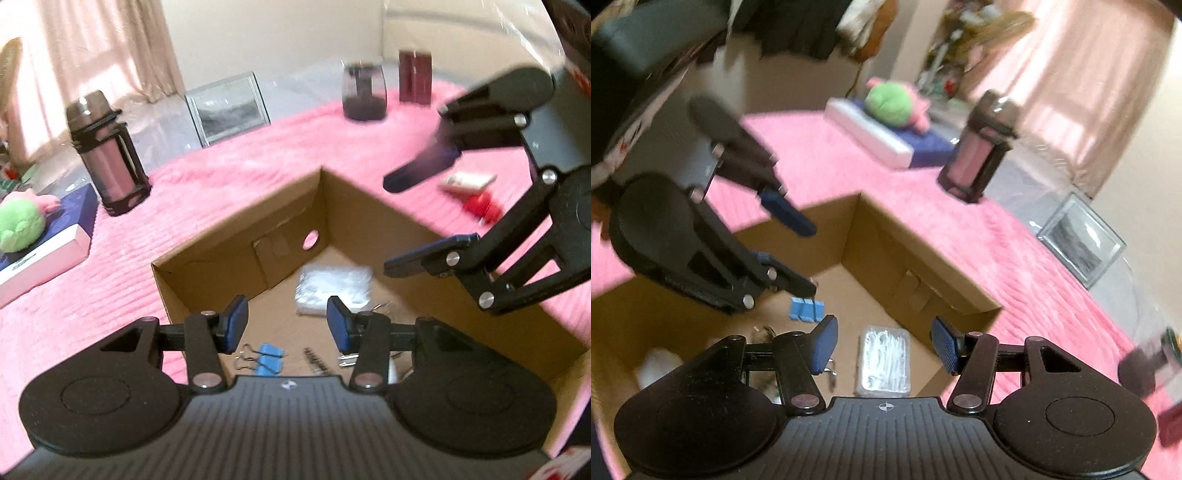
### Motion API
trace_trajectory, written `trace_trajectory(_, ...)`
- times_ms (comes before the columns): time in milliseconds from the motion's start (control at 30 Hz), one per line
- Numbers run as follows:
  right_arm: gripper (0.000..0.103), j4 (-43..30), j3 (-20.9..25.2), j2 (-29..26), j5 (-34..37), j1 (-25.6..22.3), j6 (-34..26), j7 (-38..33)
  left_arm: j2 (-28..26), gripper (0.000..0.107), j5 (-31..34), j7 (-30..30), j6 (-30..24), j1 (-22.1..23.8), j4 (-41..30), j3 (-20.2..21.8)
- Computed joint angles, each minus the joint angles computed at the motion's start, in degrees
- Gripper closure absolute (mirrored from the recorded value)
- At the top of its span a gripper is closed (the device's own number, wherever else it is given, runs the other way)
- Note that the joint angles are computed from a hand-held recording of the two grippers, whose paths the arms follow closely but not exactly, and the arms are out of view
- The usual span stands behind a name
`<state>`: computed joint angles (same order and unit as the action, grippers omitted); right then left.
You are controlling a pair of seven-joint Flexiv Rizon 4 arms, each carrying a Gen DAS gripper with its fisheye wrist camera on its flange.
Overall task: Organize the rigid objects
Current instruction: 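Withdraw both tools toward the red figure and card on the bedspread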
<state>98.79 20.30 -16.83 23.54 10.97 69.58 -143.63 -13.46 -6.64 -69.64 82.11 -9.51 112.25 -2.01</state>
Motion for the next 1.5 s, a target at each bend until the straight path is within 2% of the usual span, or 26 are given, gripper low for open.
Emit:
trace_trajectory(133, 0.051, 2.55, 1.1, 5.38, 7.43, -2.37, -0.29, -0.3, 3.18, 0.065, 3.16, -7.56, 1.15, -3.47, 1.67, 2.19)
trace_trajectory(333, 0.051, 6.86, -1.54, 13.76, 18.59, -2.64, -1.92, -2.57, 7.13, 0.065, 16.78, -23.65, -0.73, -7.59, 1.28, 5.1)
trace_trajectory(500, 0.051, 11.23, -5.6, 20.23, 27.19, -2.01, -3.0, -3.65, 10.29, 0.061, 27.04, -35.87, -2.58, -7.81, 1.35, 3.35)
trace_trajectory(600, 0.051, 14.32, -8.56, 24.03, 30.97, -1.53, -3.83, -2.85, 11.36, 0.057, 26.81, -37.62, -1.09, -6.99, 2.92, 1.1)
trace_trajectory(667, 0.051, 16.35, -10.43, 26.05, 32.33, -1.33, -3.84, -0.53, 11.64, 0.056, 29.03, -40.2, -1.76, -7.03, 2.6, 0.05)
trace_trajectory(800, 0.051, 20.67, -12.96, 29.44, 32.04, -0.89, -1.42, 3.73, 11.28, 0.053, 32.2, -45.26, -1.87, -7.57, 1.8, -1.39)
trace_trajectory(933, 0.05, 24.86, -14.85, 32.12, 29.79, -0.95, 1.75, 7.7, 9.79, 0.038, 36.68, -52.18, -0.85, -9.44, 0.02, -1.85)
trace_trajectory(1000, 0.051, 26.49, -15.96, 33.12, 28.67, -0.7, 2.73, 8.98, 8.7, 0.035, 37.82, -54.39, 0.1, -10.67, -0.87, -1.9)
trace_trajectory(1200, 0.05, 30.11, -19.82, 34.77, 24.83, 0.29, 5.36, 12.0, 4.47, 0.028, 41.71, -62.01, 1.49, -16.43, -5.28, 0.6)
trace_trajectory(1500, 0.05, 33.3, -26.24, 35.56, 21.16, 2.2, 9.05, 16.78, -2.17, 0.026, 42.57, -64.7, -0.52, -23.13, -12.57, 4.21)
